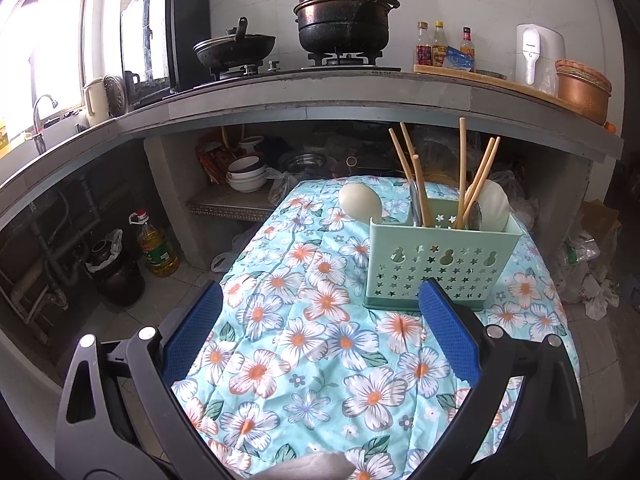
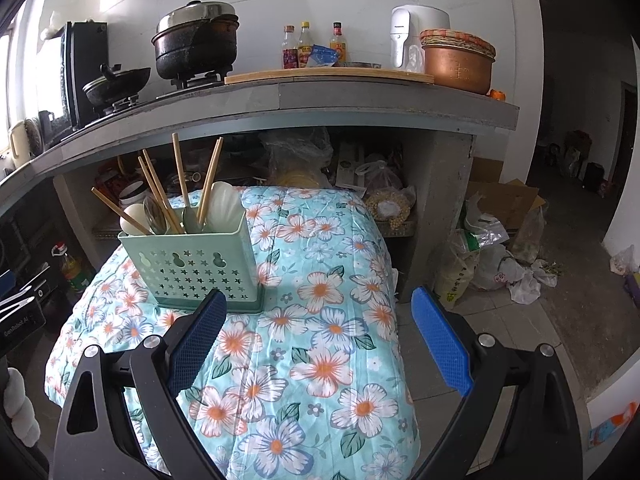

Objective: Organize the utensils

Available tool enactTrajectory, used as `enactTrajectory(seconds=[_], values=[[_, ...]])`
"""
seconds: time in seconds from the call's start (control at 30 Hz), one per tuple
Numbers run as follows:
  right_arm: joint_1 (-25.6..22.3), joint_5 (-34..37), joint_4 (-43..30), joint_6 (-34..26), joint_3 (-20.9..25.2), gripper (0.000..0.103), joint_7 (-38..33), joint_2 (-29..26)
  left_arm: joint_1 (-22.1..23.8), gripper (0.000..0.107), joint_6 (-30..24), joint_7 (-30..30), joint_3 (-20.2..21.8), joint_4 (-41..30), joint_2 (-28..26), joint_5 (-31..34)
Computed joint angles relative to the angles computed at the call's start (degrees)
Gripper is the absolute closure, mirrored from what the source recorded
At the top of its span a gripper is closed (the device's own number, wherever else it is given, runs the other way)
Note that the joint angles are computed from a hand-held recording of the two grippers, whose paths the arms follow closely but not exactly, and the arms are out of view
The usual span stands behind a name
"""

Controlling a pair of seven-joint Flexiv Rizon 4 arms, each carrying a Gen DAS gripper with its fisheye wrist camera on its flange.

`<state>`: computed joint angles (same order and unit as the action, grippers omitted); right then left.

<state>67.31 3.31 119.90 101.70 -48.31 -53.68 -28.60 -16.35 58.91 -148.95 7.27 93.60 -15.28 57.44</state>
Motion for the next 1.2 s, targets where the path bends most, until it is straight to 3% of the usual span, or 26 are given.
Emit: enactTrajectory(seconds=[1.2], values=[[0.07, 0.07, -0.25, 0.17, 0.42, 0.012, -0.77, 0.15, 0.03, 0.012, 1.78, 2.3, 0.2, 0.4, -0.22, -1.52]])
